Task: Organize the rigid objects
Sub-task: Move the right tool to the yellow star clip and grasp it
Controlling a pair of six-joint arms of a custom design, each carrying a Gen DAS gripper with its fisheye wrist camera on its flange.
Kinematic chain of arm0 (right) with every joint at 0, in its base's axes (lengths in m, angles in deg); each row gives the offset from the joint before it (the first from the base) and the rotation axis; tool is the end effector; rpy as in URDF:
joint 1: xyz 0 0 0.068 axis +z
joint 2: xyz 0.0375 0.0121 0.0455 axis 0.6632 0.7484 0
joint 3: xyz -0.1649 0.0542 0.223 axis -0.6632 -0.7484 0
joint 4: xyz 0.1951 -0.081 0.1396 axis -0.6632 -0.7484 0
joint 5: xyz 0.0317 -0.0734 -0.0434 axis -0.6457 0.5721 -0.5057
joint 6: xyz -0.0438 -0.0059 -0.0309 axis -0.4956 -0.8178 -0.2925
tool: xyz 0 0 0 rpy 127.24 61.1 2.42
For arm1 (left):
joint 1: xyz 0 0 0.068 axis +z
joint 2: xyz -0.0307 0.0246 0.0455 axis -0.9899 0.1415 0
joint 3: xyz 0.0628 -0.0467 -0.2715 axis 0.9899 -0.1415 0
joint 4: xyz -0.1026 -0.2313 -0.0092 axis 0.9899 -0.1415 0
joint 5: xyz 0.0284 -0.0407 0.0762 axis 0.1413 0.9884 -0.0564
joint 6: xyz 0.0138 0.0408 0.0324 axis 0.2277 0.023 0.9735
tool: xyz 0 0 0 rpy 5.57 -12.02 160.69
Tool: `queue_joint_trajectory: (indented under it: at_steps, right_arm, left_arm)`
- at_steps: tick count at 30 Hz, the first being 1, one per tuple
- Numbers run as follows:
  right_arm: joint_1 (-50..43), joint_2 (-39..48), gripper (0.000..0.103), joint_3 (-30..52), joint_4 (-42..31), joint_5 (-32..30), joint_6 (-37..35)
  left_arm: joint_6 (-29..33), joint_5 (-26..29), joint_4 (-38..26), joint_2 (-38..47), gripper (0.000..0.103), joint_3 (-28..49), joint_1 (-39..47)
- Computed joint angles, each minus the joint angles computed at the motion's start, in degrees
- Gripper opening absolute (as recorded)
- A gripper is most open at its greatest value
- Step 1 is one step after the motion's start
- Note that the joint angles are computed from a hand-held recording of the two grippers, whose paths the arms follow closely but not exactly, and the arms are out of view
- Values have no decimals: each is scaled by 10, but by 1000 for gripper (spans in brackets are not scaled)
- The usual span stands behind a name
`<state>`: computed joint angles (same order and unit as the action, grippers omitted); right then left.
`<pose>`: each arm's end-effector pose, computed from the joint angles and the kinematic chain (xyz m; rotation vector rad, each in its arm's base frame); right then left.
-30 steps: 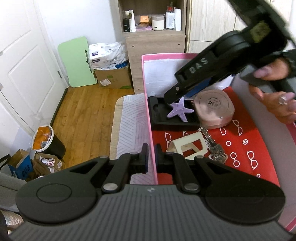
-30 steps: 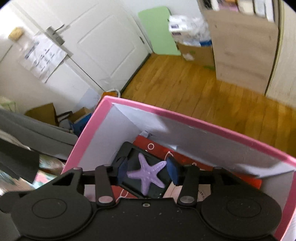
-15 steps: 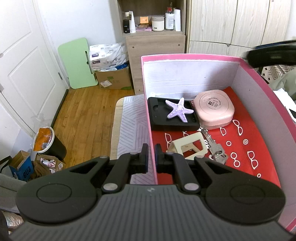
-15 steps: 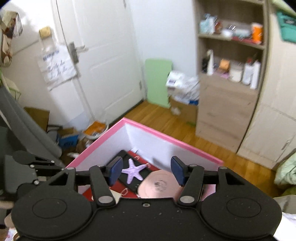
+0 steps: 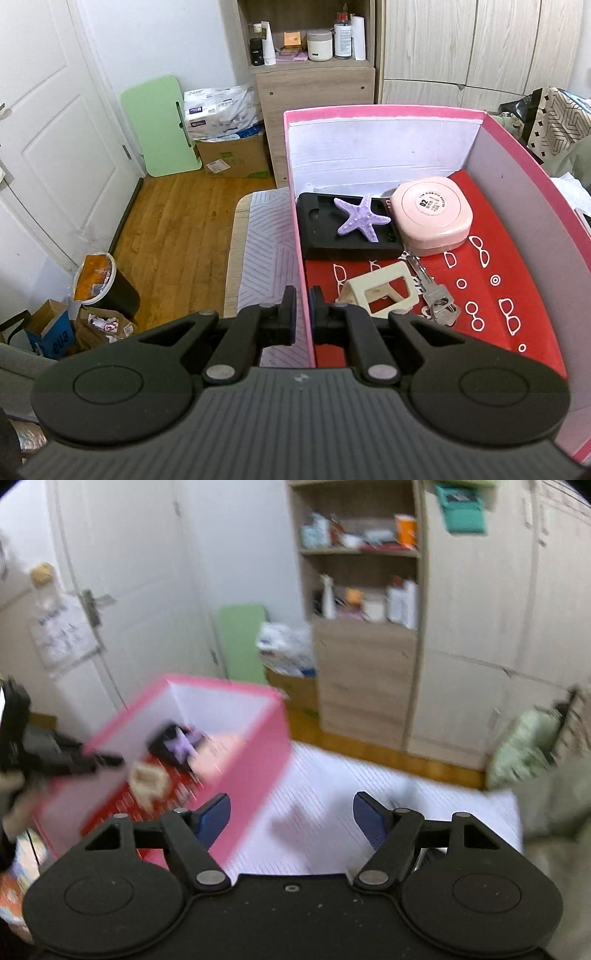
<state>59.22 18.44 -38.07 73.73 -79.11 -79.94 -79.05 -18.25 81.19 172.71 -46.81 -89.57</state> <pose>0.2333 0.0801 0.2123 -0.3991 2.2914 0.3527 0.2823 -0.0347 0.1540 0.1407 2.4622 0.0640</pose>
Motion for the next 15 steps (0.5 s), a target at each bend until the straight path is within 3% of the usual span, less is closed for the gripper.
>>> queue_joint_trajectory:
  at_steps: [4,8,12,15]
  right_arm:
    - [-36,-45,77,-52,-33,9,-41]
    - [-78,-41,76,-105,-19,-20,-89]
    - [-68,-9,72,-177,77,-2,-90]
    - [-43,32,60,-227,191,29,-77]
  left_arm:
    - [-3,0,1,0,8,0,1]
    - [-22,-40,-10,7,12,9,-20]
    - [-22,-72,-13,7,11,7,-44]
    - [-22,-56,-21,9,10,13,-32]
